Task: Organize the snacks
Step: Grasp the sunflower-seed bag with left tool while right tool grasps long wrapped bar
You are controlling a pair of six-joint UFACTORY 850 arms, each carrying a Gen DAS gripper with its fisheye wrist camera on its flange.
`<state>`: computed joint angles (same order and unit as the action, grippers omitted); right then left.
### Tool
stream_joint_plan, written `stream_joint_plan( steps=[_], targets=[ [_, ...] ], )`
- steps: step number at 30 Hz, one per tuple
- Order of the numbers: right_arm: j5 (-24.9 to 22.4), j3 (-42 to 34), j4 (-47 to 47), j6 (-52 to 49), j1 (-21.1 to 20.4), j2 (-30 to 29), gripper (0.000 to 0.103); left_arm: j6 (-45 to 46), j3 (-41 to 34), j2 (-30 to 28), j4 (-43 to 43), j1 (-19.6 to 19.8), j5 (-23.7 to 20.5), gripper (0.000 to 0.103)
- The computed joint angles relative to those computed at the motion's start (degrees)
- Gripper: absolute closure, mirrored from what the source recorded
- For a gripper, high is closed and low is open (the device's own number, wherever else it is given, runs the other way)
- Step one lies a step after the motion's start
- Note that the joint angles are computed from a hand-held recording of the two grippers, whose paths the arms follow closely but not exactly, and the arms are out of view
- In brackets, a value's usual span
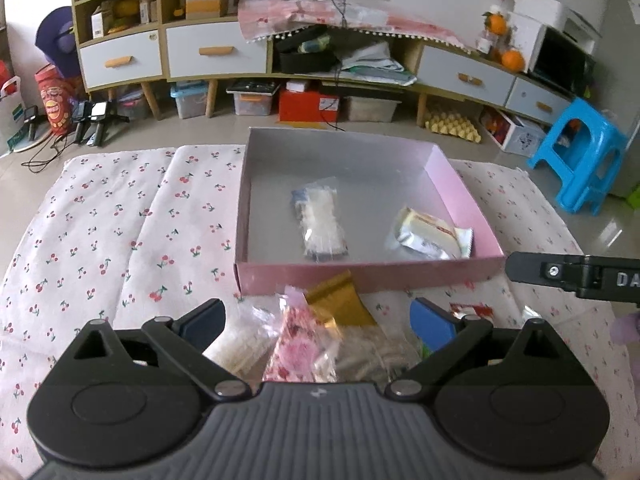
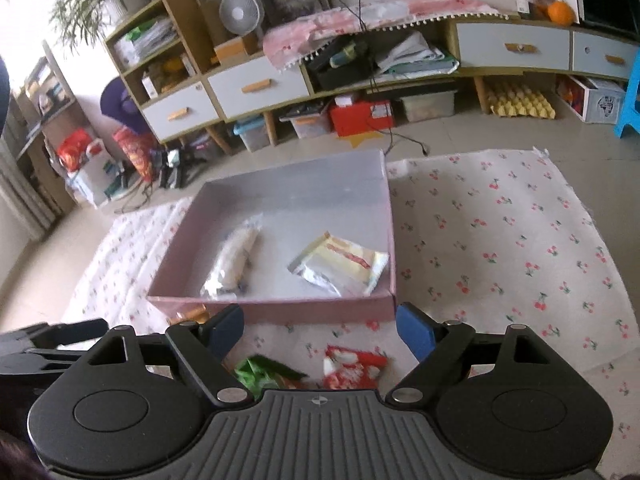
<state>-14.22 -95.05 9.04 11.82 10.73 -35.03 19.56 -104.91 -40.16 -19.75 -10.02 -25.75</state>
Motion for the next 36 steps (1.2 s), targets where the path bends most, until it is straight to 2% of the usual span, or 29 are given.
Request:
stream_joint_plan(
  steps=[3,7,14,20,26,36],
  targets=[
    [-6.5,-1.3,-9.1,10.0,0.3,-0.4,0.018,0.4,1.9,1.2,0.2,-0.2,0.2,0.004],
    [-12.3,-1.6,-10.1,12.5,0.4,-0.3,0.018,-4.6,4.9,3.1,5.0,-0.7,1.3,0.007],
    [-13.2,1.0,-8.8,13.1,0.4,1.8,0.018,-7.6,6.2,4.3,4.0,-0.3,-0.9,0.019],
    [-15.7,0.2,-10.2,16.3,0.5,1.2,0.018,-10.1,7.6,5.1,5.2,-1.0,-0.1,0.027],
    [-17.6,-0.8,-11.9,19.6,0.6,0.3,0.018,-15.2,7.5,4.7,11.8,-2.9,-0.3,0.027],
    [-18.7,-1.2,-7.5,16.3,0.2,-0.6,0.019,-24.8,7.6,4.1,24.2,-5.1,-1.3,0.026]
  ],
)
